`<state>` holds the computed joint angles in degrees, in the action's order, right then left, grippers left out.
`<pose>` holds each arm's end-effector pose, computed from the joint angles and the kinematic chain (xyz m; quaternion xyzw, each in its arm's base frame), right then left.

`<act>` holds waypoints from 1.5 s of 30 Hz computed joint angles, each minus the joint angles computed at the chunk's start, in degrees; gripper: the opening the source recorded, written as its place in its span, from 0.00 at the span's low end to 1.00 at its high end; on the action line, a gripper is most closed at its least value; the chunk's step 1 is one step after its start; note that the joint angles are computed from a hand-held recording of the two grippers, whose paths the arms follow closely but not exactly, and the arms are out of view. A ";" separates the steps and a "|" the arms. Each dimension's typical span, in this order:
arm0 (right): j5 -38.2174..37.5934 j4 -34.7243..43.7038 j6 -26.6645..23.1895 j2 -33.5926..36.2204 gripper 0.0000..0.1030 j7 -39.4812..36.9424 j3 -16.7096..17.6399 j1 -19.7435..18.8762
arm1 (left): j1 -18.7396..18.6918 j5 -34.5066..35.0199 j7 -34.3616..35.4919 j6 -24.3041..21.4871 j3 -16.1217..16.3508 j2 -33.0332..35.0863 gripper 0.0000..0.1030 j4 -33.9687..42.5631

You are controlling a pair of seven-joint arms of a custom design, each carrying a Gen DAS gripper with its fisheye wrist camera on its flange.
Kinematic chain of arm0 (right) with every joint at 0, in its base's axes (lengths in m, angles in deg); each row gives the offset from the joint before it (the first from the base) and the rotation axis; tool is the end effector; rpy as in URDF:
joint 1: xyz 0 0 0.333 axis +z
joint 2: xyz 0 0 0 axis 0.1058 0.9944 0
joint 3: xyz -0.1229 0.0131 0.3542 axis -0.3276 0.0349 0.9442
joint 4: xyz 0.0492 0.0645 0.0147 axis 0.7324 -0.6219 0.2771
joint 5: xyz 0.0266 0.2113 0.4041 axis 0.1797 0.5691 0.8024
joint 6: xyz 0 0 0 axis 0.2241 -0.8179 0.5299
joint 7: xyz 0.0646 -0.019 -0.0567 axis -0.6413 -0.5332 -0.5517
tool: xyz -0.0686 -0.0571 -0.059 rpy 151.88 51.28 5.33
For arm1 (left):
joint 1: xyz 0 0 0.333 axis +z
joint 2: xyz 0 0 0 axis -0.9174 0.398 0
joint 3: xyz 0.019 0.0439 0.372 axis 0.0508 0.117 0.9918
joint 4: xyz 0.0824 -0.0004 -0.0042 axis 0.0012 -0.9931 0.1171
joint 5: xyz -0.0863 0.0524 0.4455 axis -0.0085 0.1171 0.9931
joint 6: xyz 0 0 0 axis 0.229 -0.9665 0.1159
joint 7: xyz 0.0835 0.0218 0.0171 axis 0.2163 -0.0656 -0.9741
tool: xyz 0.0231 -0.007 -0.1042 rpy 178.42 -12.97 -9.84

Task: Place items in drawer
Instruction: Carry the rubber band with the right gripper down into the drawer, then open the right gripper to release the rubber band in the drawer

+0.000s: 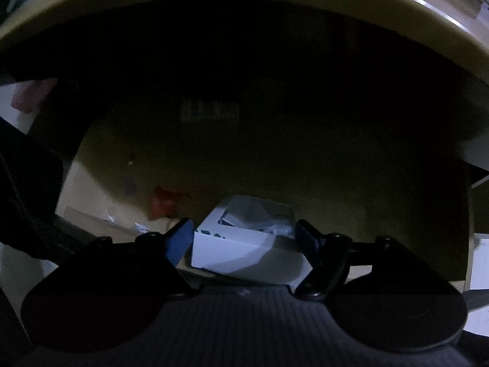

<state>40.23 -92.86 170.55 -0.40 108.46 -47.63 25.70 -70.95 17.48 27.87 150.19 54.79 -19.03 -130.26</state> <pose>0.4441 0.2549 0.5141 -0.8328 0.5178 -0.0929 0.1722 0.5499 -0.1962 0.5826 -0.6143 0.6636 -0.3037 0.3000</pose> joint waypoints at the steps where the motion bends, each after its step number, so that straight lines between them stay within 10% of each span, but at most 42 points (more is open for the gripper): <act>1: -0.35 0.33 -0.18 0.37 0.73 0.30 0.16 -0.14 | -0.01 0.00 0.01 0.01 0.02 -0.01 1.00 -0.01; 24: -10.16 0.51 1.65 3.86 0.74 11.54 3.06 0.55 | -0.05 0.06 -0.05 0.00 0.05 0.01 1.00 0.01; 33: -13.01 0.74 2.72 5.03 0.59 12.66 3.31 1.32 | -0.05 0.07 -0.06 -0.01 0.03 0.02 1.00 0.02; 45: -29.48 1.49 6.78 8.80 0.60 22.48 5.08 -0.05 | -0.05 0.08 -0.07 -0.01 0.03 0.03 1.00 0.03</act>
